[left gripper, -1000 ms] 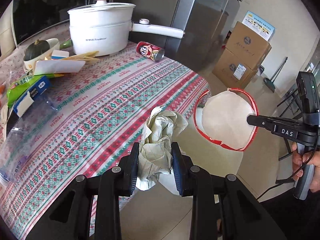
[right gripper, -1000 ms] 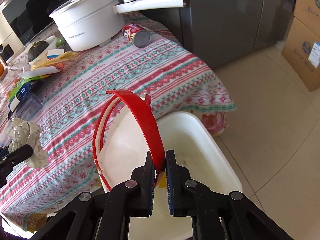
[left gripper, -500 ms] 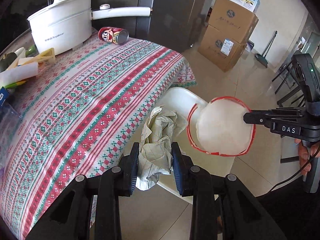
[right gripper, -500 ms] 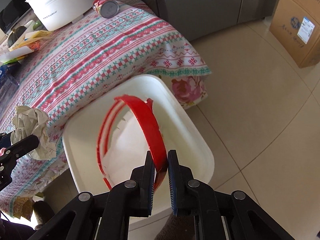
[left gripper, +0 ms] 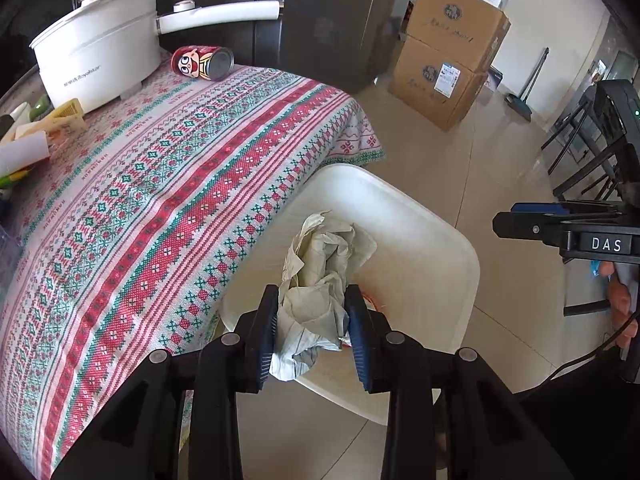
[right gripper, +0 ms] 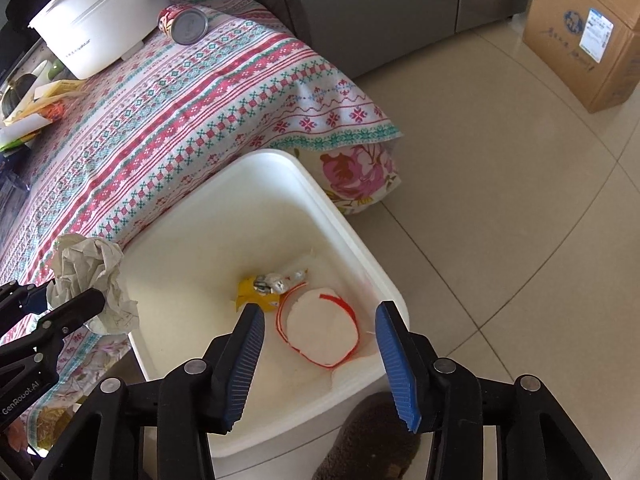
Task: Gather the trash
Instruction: 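Carry the paper bowl and crumpled paper to the bin and release both, then move both grippers back over the table toward the plastic bottle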
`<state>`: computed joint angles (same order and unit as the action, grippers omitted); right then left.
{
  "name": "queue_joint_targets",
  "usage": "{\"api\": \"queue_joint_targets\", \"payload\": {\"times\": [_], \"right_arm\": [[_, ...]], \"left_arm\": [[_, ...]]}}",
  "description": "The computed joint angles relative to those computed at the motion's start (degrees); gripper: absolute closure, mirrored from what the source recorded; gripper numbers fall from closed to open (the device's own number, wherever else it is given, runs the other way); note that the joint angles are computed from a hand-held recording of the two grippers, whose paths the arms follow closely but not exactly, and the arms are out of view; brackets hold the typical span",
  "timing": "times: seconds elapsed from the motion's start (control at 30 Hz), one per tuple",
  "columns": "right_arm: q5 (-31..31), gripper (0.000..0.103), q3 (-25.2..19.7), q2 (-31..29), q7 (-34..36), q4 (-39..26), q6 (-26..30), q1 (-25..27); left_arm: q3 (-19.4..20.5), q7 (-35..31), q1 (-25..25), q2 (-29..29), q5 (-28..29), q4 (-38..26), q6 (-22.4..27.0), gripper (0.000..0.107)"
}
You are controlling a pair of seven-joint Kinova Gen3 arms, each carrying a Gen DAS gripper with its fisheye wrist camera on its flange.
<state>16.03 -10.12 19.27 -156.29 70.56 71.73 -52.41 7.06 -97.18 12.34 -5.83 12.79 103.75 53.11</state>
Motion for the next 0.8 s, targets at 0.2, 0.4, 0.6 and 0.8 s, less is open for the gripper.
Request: {"api": "queue_joint_targets", "payload": {"times": [0.2, 0.4, 0.6, 0.8], "right_arm": [[0.38, 0.043, 0.14, -0.22, -0.53, 0.11, 0.17, -0.02], [0.53, 0.041, 0.16, 0.03, -0.54, -0.49, 0.59, 0.02], [0.96, 0.039, 0.37, 0.83, 0.01, -2.43, 1.18, -0.38], [2.04, 0.037, 0.82, 2.06, 1.39, -6.29, 1.38, -1.58]], "left_arm": [[3.06, 6.62, 1.36, 0.31, -7.65, -0.71, -0.87, 0.037], [1.84, 7.49, 1.44, 0.54, -7.62, -1.03, 0.16, 0.035], [0.80, 7.66, 0.53, -0.27, -7.14, -1.10, 0.67, 0.031], [-0.51, 7.37, -1.34, -2.58, -7.95, -0.79, 1.47, 0.025]]}}
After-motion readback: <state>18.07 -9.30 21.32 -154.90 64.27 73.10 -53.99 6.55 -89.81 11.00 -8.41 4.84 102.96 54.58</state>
